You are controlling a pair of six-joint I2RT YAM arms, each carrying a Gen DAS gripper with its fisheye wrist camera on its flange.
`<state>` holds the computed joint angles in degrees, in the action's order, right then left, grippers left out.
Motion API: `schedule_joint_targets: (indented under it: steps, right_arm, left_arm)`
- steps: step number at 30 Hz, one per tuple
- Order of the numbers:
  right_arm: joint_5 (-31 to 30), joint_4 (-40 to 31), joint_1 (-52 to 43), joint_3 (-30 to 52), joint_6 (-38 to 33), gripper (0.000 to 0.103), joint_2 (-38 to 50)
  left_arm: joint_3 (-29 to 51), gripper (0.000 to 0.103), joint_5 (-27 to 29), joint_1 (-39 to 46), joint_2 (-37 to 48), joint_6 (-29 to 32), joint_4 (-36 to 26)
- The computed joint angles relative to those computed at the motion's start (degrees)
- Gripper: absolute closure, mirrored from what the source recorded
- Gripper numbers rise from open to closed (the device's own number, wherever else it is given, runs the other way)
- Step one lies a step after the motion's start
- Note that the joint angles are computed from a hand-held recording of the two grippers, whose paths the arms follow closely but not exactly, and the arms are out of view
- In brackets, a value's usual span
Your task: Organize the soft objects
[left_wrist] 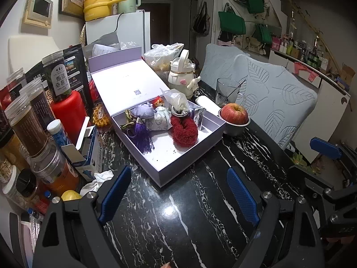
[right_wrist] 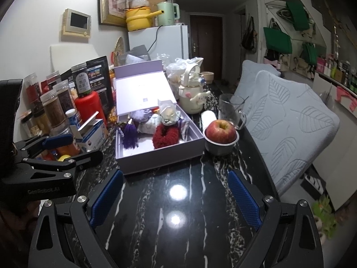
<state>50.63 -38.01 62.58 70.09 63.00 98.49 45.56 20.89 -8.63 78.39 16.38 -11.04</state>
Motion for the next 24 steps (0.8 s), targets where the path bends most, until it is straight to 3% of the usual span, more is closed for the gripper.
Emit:
schedule_joint_targets:
  steps: [24]
  right_arm:
    - [-0.5,-0.2,0.3,-0.5,0.8,0.007,0.4]
  left_arm:
    - [0.2,0.014,-1.4,-0.5,0.6,1.9,-0.4]
